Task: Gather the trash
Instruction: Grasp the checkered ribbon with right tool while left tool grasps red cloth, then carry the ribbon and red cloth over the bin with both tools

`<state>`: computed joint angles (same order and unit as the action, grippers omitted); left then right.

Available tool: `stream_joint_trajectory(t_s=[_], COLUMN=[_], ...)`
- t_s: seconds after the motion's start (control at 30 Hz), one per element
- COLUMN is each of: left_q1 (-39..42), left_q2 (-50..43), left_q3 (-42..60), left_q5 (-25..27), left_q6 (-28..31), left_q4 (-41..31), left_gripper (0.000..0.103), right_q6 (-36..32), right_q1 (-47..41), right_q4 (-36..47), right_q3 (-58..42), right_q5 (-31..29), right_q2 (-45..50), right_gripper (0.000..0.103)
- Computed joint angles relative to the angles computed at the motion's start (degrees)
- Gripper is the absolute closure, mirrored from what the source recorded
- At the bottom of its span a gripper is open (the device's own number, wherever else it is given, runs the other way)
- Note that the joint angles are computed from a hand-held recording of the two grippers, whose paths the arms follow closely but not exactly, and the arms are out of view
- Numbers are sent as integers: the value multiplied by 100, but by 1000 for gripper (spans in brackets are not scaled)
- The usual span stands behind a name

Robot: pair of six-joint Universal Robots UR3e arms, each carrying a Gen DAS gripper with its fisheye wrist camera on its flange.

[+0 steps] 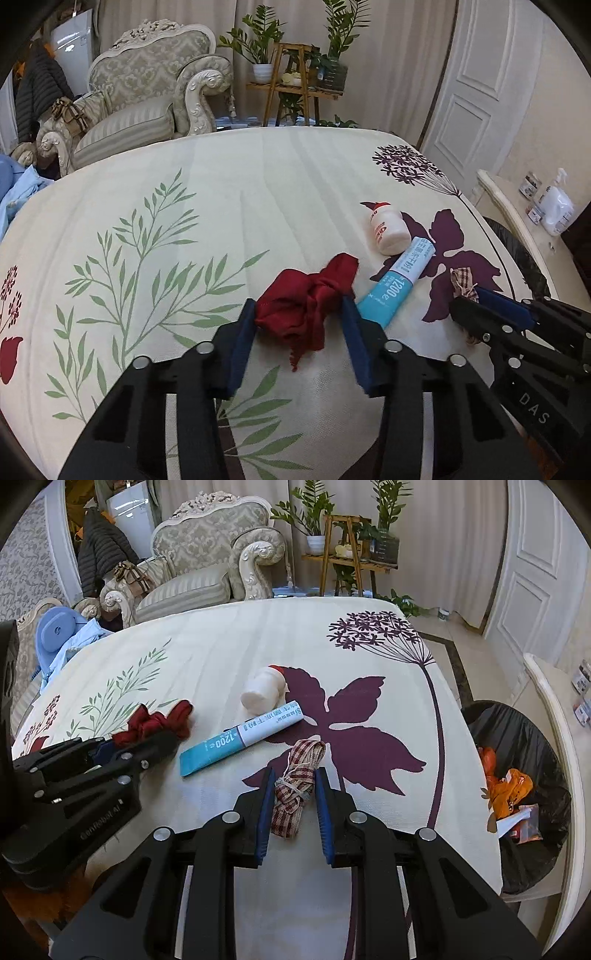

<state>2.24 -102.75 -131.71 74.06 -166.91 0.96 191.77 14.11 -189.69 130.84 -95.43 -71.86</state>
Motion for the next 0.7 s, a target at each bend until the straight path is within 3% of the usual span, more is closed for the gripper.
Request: stream_joint_trajectory(t_s=[0.2,0.7], left_q1=[102,195], left_q2=[128,976], left_q3=[-197,-1347], left_q5=[-179,-82], left_q6=[81,-324], left_q4=[130,1248], left_gripper=[79,80], right_q6=[7,29], right_q1=[24,45], right_q4=[-342,-672], right_q3=[248,1007], right_q5=[9,-125], right_q2=[-94,-840], right_gripper=[82,82])
